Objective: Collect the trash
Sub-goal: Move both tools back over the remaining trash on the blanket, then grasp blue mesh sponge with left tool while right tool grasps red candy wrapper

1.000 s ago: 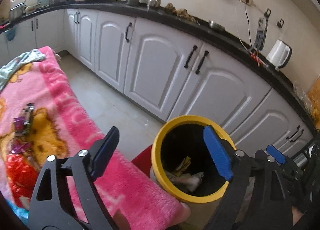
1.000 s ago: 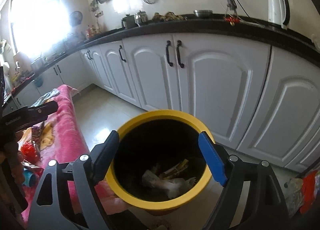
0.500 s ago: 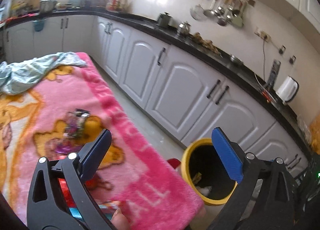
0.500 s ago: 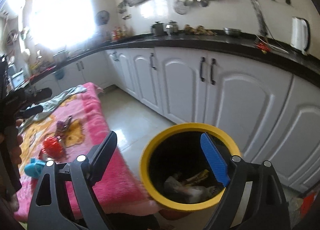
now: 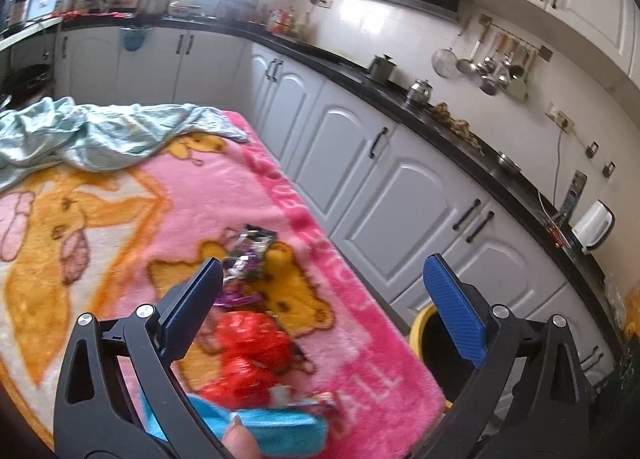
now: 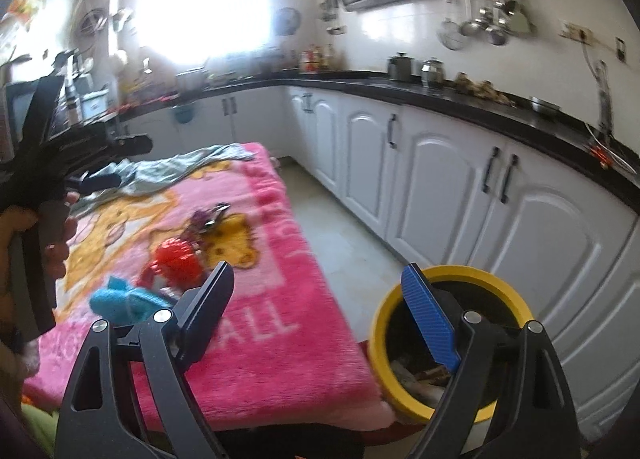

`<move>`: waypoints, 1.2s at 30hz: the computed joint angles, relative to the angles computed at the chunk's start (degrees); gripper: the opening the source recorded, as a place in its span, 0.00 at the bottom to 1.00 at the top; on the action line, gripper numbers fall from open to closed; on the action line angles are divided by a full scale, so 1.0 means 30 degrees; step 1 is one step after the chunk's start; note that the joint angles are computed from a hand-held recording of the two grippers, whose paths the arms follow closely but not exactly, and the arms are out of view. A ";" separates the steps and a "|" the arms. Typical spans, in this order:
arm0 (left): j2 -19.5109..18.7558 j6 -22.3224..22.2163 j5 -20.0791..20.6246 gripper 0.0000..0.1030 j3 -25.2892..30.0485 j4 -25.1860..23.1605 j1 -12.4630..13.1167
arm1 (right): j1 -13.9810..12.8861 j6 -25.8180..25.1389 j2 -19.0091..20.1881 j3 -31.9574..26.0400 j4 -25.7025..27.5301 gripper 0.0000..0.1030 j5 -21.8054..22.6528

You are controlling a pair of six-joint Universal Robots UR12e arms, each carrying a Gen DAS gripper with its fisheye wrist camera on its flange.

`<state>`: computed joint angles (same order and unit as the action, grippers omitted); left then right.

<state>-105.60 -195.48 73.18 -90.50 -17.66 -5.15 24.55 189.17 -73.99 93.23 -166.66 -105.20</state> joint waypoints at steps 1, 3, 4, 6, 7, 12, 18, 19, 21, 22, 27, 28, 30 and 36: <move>0.0096 -0.0057 -0.0009 0.89 -0.0144 0.0006 0.0141 | 0.0058 -0.0151 0.0063 -0.0088 0.0078 0.81 0.0075; 0.0242 -0.0204 0.0166 0.89 -0.0371 0.0000 0.0341 | 0.0203 -0.0448 0.0252 -0.0339 0.0331 0.81 0.0272; 0.0333 -0.0324 0.0221 0.89 -0.0520 0.0014 0.0468 | 0.0280 -0.0552 0.0354 -0.0442 0.0426 0.81 0.0313; 0.0477 -0.0482 0.0062 0.89 -0.0757 -0.0093 0.0735 | 0.0421 -0.0858 0.0542 -0.0673 0.0695 0.81 0.0441; 0.0544 -0.0522 0.0074 0.89 -0.0861 -0.0172 0.0846 | 0.0498 -0.0956 0.0616 -0.0727 0.0766 0.81 0.0465; 0.0901 -0.0476 0.0227 0.89 -0.1465 -0.0386 0.1319 | 0.0747 -0.1615 0.1021 -0.1170 0.1339 0.81 0.0938; 0.1172 0.0374 -0.0119 0.89 -0.1930 -0.1055 0.1966 | 0.0885 -0.2670 0.1552 -0.1684 0.2034 0.81 0.1607; 0.1162 0.0498 -0.0376 0.89 -0.1947 -0.1119 0.2049 | 0.0903 -0.2826 0.1669 -0.1817 0.2240 0.81 0.1690; 0.1147 0.1381 -0.0873 0.89 -0.1964 -0.1439 0.2231 | 0.0869 -0.3057 0.1846 -0.1982 0.2493 0.81 0.2072; 0.1161 0.1981 -0.0944 0.89 -0.1970 -0.1672 0.2259 | 0.0847 -0.3178 0.1947 -0.2097 0.2768 0.81 0.2206; 0.1178 0.4505 -0.2378 0.89 -0.2356 -0.2838 0.2639 | 0.0657 -0.3448 0.2564 -0.2711 0.3778 0.79 0.3386; 0.1140 0.4903 -0.2611 0.89 -0.2374 -0.3140 0.2672 | 0.0612 -0.3432 0.2673 -0.2838 0.4033 0.79 0.3600; 0.1067 0.6003 -0.3056 0.89 -0.2446 -0.3824 0.2689 | 0.0560 -0.3544 0.2923 -0.3154 0.4657 0.75 0.3785; 0.0845 0.8595 -0.4908 0.89 -0.2736 -0.5443 0.2886 | 0.0406 -0.4008 0.3507 -0.3906 0.5763 0.65 0.4280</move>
